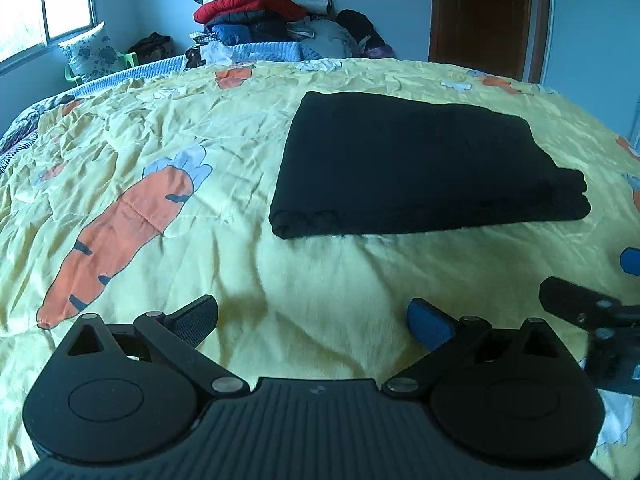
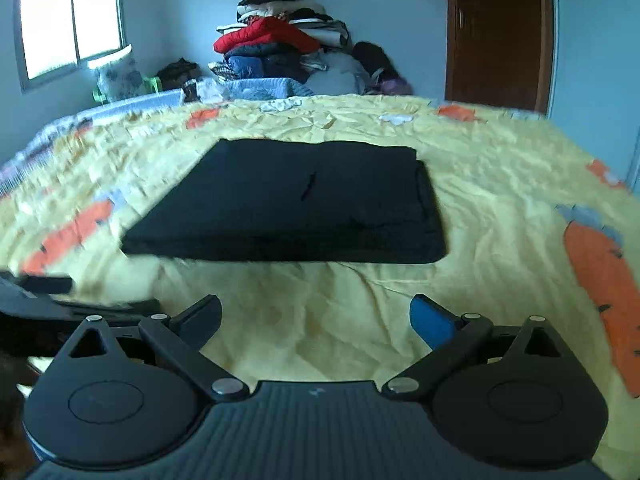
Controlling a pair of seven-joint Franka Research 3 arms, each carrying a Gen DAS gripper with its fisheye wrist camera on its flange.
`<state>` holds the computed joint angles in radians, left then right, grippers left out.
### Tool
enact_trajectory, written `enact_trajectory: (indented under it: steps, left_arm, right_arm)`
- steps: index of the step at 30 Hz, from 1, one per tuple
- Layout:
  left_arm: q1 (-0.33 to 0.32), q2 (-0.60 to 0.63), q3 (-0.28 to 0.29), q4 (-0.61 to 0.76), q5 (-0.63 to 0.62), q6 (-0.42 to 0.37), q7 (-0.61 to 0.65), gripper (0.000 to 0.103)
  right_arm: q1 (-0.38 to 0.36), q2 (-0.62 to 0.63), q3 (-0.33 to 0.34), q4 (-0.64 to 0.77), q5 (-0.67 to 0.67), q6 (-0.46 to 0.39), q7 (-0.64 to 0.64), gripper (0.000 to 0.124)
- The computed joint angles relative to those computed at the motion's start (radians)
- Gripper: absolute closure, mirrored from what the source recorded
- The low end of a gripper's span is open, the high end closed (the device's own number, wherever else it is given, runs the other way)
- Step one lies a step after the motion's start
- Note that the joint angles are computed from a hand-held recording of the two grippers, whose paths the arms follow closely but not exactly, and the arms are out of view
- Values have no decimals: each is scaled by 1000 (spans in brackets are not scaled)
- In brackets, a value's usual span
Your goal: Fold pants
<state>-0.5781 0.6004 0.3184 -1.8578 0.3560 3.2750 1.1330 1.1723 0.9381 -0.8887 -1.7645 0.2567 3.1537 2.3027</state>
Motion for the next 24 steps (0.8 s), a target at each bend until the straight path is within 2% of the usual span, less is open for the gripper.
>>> enact_trajectory:
  steps: [5, 8, 15, 24]
  left_arm:
    - [-13, 16, 14, -4, -24, 41, 15, 0]
    - [-15, 23, 13, -10, -56, 63, 38, 0]
    - [-25, 28, 10, -30, -150, 103, 113, 0]
    - [-110, 39, 71, -58, -294, 145, 229, 0]
  right_arm:
    - [-10, 22, 13, 6, 14, 1, 36, 23]
    - [10, 45, -10, 2, 24, -4, 53, 23]
    - [16, 55, -16, -7, 39, 7, 66, 23]
    - [4, 52, -9, 10, 12, -24, 70, 21]
